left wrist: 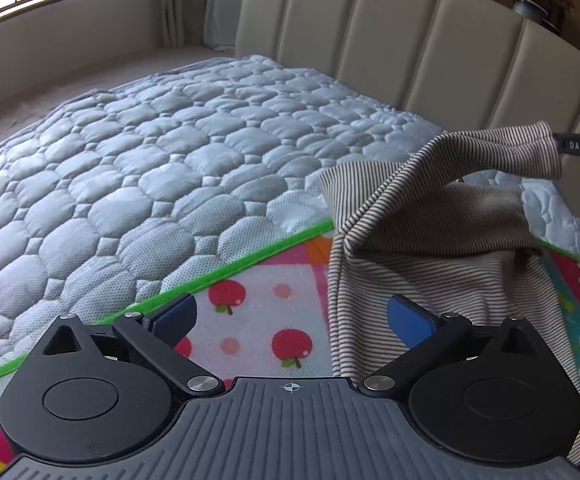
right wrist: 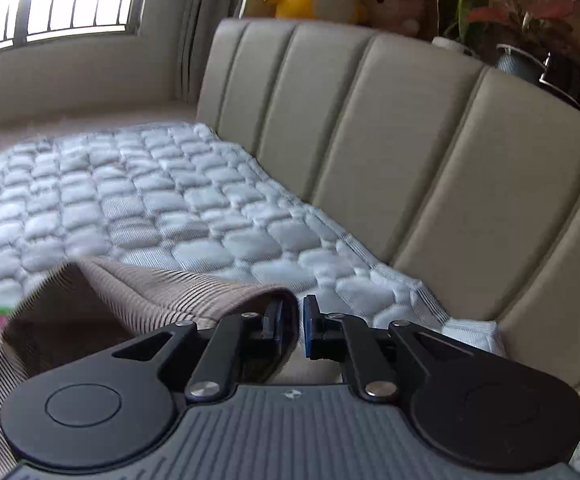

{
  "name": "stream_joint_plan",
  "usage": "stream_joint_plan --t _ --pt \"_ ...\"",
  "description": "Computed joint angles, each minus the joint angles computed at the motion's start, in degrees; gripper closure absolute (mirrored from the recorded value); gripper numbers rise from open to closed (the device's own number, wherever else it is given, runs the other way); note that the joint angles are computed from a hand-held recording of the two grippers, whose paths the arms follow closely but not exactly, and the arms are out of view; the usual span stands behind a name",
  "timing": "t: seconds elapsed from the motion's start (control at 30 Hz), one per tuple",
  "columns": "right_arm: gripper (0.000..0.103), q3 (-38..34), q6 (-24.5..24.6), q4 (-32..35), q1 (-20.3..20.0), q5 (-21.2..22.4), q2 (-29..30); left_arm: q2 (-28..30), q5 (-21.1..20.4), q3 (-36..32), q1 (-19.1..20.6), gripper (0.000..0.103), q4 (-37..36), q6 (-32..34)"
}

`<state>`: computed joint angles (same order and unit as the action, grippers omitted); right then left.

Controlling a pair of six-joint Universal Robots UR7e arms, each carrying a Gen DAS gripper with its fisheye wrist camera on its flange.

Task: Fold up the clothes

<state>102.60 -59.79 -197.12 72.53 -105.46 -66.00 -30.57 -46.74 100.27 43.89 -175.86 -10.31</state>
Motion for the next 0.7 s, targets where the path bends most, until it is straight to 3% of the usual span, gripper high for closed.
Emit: stream_joint_plan --t 0.13,0.27,0.37,0.47,0.53,0.6,0.63,0.7 --pt "0.073 2.7 2.0 -1.1 -3.7 -0.8 -1.5 1.4 0.5 -0.4 0.1 0.000 1.9 -1.7" --pt "0.034 6.0 11.3 1.1 -6.4 4.5 -5.6 3.2 -2.0 -0.7 0.4 0.000 2.4 -0.5" --pt "0.034 7.8 21.9 5.0 -8.2 12.5 -8.4 4.3 -3.1 -0.7 0.4 0.000 2.9 1.7" --pt "0.034 6.0 34.3 10.7 -8.7 18.5 -7.6 5.2 -2.3 -0.5 0.2 0.000 2.2 4.0" --pt "0.039 3.1 38.9 13.8 -7.5 16.6 -4.9 5.2 -2.5 -0.4 0.3 0.000 1.5 4.6" --pt "0.088 0.4 37.1 16.1 -5.5 13.0 -2.3 5.1 -3.0 -0.4 0.7 0.000 1.1 4.6" --pt "0.096 -0.6 34.3 16.1 -4.3 10.9 -1.1 5.1 -3.2 -0.3 0.8 0.000 0.8 4.7" --pt "0.096 0.5 26.1 10.6 -2.7 12.2 -0.8 5.1 -3.4 -0.1 1.0 0.000 0.0 5.5"
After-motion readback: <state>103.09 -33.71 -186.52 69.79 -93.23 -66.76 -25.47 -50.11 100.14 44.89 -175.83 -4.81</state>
